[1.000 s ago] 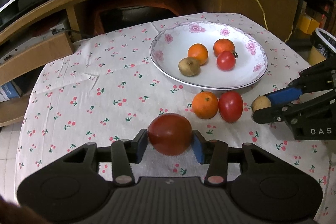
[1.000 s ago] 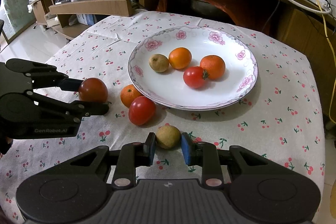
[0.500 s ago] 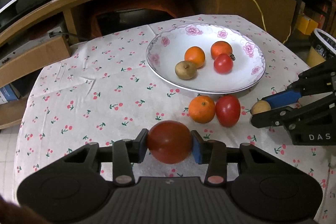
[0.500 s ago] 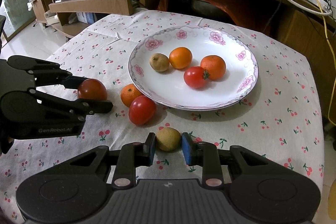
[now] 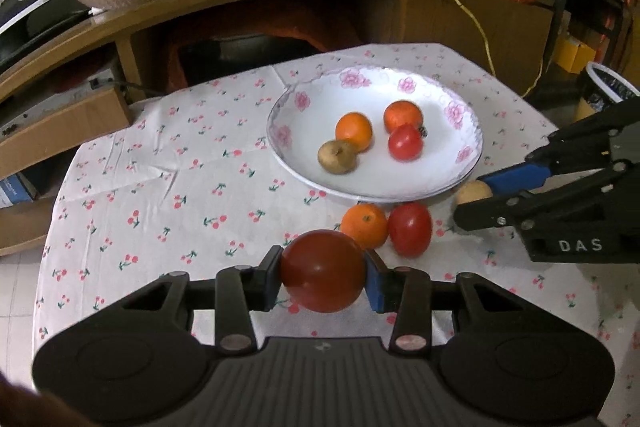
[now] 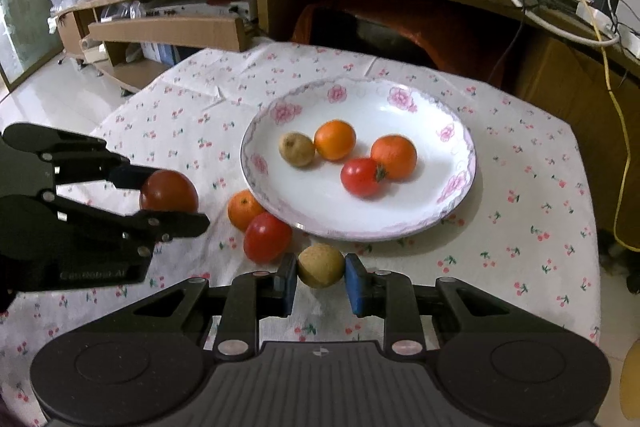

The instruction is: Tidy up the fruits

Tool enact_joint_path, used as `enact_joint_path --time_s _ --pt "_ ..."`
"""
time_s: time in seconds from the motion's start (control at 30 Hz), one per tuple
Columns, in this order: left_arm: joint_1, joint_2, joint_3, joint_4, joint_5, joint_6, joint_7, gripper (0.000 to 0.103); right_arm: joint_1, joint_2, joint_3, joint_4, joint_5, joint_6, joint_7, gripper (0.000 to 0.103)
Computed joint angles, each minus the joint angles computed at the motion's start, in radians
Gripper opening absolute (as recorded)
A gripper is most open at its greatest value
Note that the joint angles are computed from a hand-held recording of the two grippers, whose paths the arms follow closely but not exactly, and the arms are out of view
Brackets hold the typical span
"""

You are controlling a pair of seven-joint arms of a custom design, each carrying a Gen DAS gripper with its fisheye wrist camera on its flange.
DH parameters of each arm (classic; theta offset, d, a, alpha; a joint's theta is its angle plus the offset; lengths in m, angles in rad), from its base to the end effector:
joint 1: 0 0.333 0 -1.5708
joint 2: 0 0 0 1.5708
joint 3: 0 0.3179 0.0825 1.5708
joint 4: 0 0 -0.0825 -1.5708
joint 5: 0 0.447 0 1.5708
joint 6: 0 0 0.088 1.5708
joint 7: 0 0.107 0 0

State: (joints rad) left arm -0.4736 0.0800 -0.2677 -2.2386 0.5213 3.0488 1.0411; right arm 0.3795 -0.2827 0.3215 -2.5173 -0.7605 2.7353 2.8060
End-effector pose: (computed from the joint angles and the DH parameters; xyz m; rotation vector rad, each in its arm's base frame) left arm 0.4331 -0.4471 0.3738 -1.1202 2.4206 -0.9424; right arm 0.3788 0.3521 0.3812 -1.9088 1.7025 -0.6058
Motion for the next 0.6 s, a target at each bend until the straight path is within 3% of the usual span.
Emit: enact_joint_path --time_s 0.37,0.6 --pt "-0.011 0.018 -0.004 0.045 -0.022 0.016 0.022 0.046 -0.034 -0.026 0.015 0.012 -0.052 0.013 0.064 0.026" --pt "-0.054 0.071 0.027 0.130 0.020 -0.021 -0.003 0.046 -0.047 -0.006 0.012 0.041 -0.092 -0.013 0.099 0.026"
